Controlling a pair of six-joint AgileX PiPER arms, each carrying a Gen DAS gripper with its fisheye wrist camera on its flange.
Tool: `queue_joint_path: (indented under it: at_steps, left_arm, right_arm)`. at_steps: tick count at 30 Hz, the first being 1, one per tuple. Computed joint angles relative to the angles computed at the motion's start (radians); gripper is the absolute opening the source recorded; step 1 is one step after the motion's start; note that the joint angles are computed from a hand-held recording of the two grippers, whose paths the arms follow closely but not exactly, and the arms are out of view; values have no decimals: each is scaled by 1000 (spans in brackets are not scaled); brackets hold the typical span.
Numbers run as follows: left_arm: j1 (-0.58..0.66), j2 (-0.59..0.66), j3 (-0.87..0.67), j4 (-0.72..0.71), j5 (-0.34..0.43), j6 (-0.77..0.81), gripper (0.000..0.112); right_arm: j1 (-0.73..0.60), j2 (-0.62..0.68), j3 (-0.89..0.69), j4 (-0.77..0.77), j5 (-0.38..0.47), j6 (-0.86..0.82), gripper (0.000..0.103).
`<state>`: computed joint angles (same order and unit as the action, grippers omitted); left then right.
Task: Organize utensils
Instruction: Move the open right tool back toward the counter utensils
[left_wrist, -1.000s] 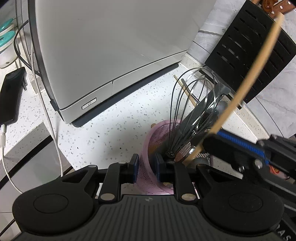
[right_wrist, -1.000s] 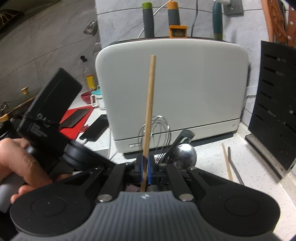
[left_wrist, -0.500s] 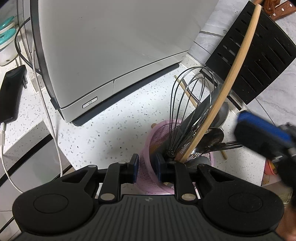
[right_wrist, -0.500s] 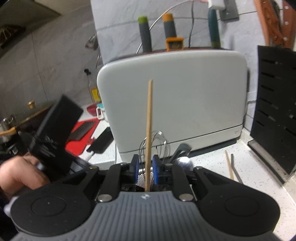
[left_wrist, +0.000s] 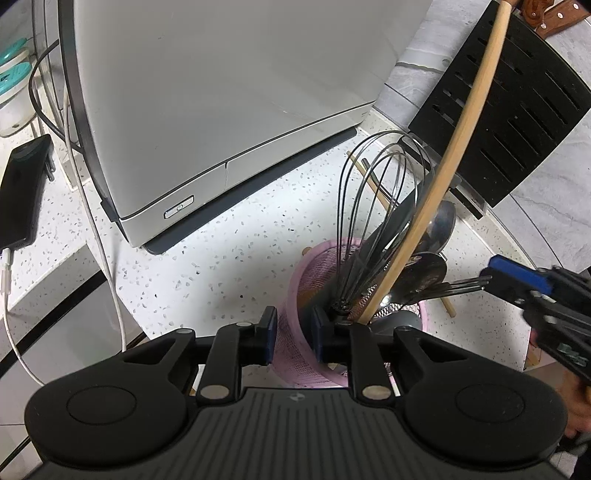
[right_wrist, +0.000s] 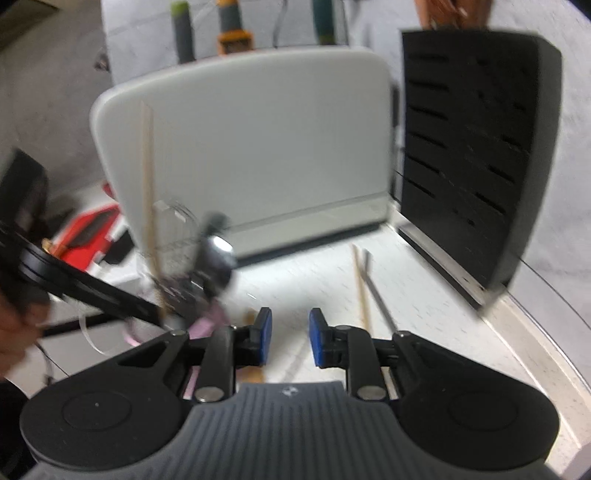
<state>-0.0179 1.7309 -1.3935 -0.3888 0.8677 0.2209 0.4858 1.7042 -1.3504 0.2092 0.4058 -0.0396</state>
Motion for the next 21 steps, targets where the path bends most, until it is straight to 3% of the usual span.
queue_joint_path:
  at_steps: [4,11,18,21]
  left_arm:
    - [-20,-7,4,36,-16,-24,18]
    - [-16,-3,-3,34,-11,-33,18]
    - [-10,1,-9,25,-1,-24,18]
    - [1,6,-10,7,3,-4,20]
  right_arm:
    - [-16,63,9,-202,-8,145,22]
    - [12,123,27,-189,-26,90,24]
    - [54,201,-11,-623,-46,463,25]
    - [23,246,-58,-551,-46,419,25]
